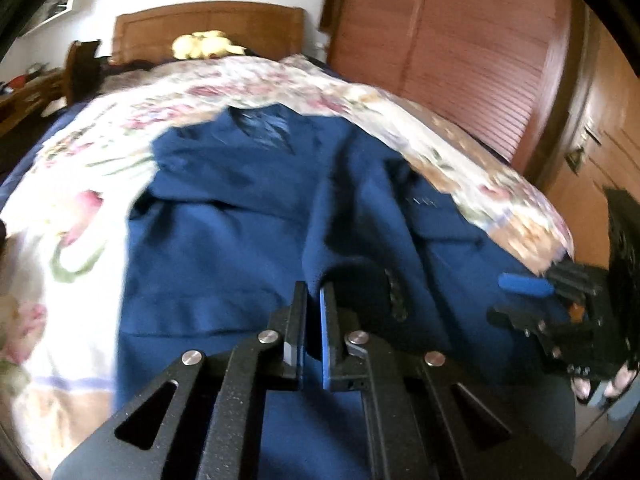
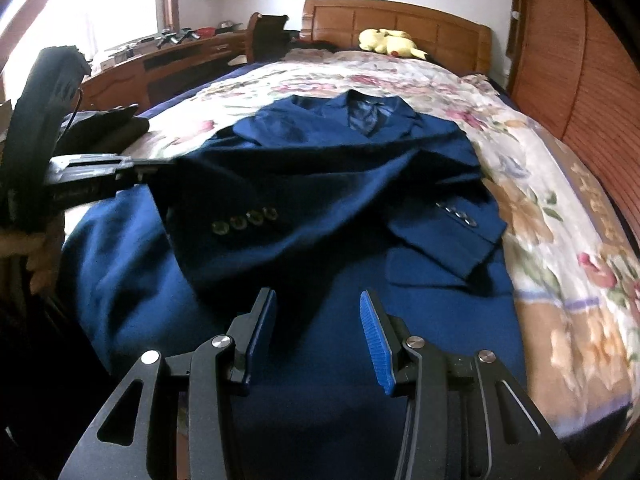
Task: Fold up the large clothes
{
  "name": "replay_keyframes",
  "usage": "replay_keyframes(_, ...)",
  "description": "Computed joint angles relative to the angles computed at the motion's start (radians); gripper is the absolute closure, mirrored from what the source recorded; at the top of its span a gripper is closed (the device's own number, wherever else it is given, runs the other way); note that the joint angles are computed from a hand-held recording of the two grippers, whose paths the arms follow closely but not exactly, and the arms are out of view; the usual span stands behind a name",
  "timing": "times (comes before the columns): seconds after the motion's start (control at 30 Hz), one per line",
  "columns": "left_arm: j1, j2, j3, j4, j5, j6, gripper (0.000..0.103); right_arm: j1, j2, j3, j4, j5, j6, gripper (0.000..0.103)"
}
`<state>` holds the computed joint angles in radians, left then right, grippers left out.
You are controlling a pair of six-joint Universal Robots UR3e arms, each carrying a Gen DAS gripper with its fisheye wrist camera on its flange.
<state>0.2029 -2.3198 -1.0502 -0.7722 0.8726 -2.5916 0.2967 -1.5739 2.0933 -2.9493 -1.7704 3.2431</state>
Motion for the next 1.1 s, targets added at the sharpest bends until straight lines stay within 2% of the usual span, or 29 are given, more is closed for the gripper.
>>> replay_keyframes(0.23, 0.059, -0.069, 0.110, 0.054, -0.007, -0.108, 0.097, 0.008, 0.065, -0.071, 0.000, 0.013, -0.026, 0.058)
replay_keyframes(0.4, 0.056, -0.062, 0.071, 0.148, 0.057, -0.136, 0.096, -0.004, 0.072, -0.067, -0.007, 0.020, -0.029, 0.058)
replay_keyframes(0.57, 0.076, -0.021, -0.006, 0.205, 0.035, -0.125, 0.078, -0.027, 0.061, -0.044, -0.012, 0.032, -0.027, 0.058)
replay_keyframes(0.63, 0.090, 0.008, -0.054, 0.231, -0.004, -0.104, 0.066, -0.032, 0.058, -0.034, -0.014, 0.032, -0.025, 0.058)
replay_keyframes(0.67, 0.091, 0.019, -0.070, 0.241, -0.010, -0.099, 0.064, -0.035, 0.057, -0.028, -0.018, 0.031, -0.023, 0.058)
replay_keyframes(0.7, 0.093, 0.034, -0.100, 0.268, -0.011, -0.091, 0.058, -0.032, 0.057, -0.028, -0.015, 0.026, -0.017, 0.058)
replay_keyframes(0.73, 0.091, 0.044, -0.117, 0.282, -0.003, -0.090, 0.047, -0.032, 0.058, -0.027, -0.012, 0.025, -0.012, 0.058)
replay_keyframes(0.8, 0.096, 0.057, -0.142, 0.293, -0.021, -0.083, 0.032, -0.037, 0.059, -0.022, -0.014, 0.026, -0.005, 0.058)
replay_keyframes(0.83, 0.098, 0.065, -0.153, 0.294, -0.025, -0.079, 0.027, -0.039, 0.061, -0.021, -0.014, 0.026, -0.004, 0.058)
replay_keyframes(0.97, 0.102, 0.088, -0.197, 0.323, -0.010, -0.061, 0.025, -0.053, 0.082, -0.040, -0.009, 0.040, -0.016, 0.058)
replay_keyframes(1.1, 0.115, 0.106, -0.234, 0.334, -0.006, -0.049, 0.025, -0.075, 0.154, -0.136, 0.018, 0.055, -0.062, 0.058)
